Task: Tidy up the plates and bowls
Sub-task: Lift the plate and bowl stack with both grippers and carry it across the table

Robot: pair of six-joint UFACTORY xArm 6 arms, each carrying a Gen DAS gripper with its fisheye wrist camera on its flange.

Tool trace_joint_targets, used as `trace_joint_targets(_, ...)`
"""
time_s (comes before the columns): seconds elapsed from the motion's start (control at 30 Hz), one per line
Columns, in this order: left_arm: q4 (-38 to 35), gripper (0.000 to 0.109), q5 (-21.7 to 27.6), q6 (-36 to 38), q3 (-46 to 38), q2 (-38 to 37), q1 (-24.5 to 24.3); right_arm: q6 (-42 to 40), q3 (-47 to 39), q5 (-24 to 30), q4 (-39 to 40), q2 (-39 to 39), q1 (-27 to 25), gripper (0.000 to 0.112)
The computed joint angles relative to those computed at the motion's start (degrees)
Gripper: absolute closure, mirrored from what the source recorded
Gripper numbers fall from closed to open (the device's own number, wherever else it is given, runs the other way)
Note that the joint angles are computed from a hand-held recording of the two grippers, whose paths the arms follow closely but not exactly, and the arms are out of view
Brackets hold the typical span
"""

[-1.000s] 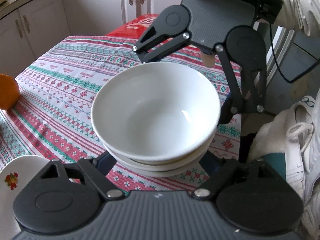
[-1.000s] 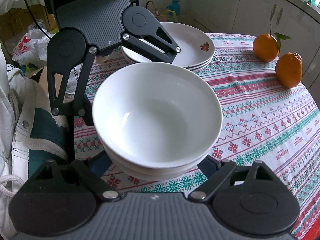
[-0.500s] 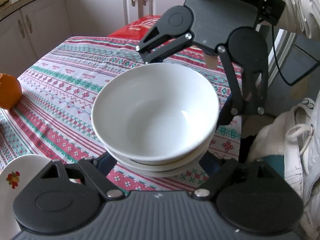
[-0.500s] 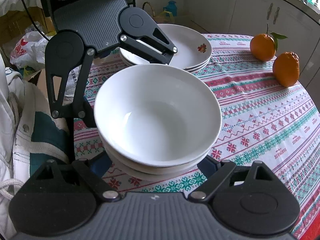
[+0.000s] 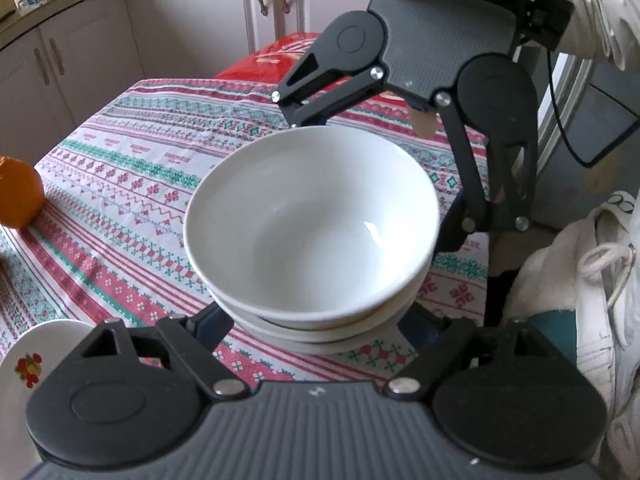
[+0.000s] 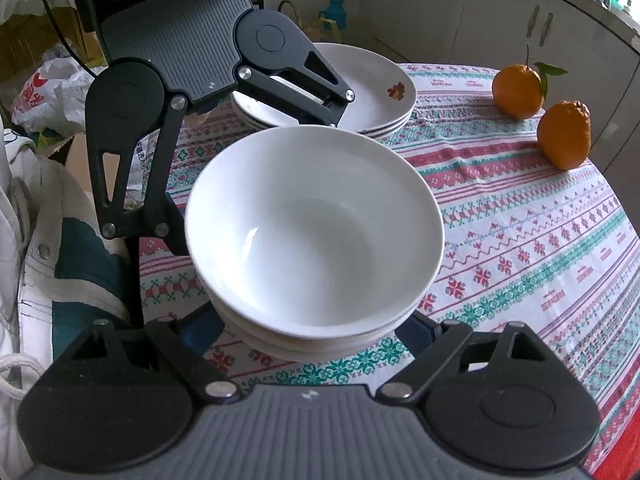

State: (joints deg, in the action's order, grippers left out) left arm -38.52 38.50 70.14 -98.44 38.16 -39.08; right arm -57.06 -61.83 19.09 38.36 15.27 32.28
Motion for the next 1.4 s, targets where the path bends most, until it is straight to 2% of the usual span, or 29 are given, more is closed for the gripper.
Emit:
trace_joint_targets(0.37, 0.65, 0.021, 3.16, -1.29, -2.81, 1.51, 0.67, -0.03, -0.65, 0.95, 0.91, 0.41, -0.27, 0.017)
trace_joint_targets(0.67, -1.44, 0.021, -1.02, 1.52, 1.44, -1.43, 0.19, 4.90, 0.47, -1.43, -5.67, -1.16, 0.75, 0.018)
trace_joint_targets(0.87, -4.02, 0.021, -3.94, 3.84, 5.31, -5.67, 1.15, 7.83, -3.12, 0.15, -11.48, -1.33, 0.89, 0.018)
trace_joint_targets(1.17, -6.08, 0.021, -9.51, 6.82, 10.99, -10.97, 5.35, 8.35, -20.52, 4.52, -17.05, 8.67, 2.22, 0.018)
trace_joint_targets(1.4, -5.50, 0.021, -11.74, 5.51, 12.92, -11.38, 9.14, 8.31, -40.65, 12.53, -18.42, 22.25, 2.72, 0.018)
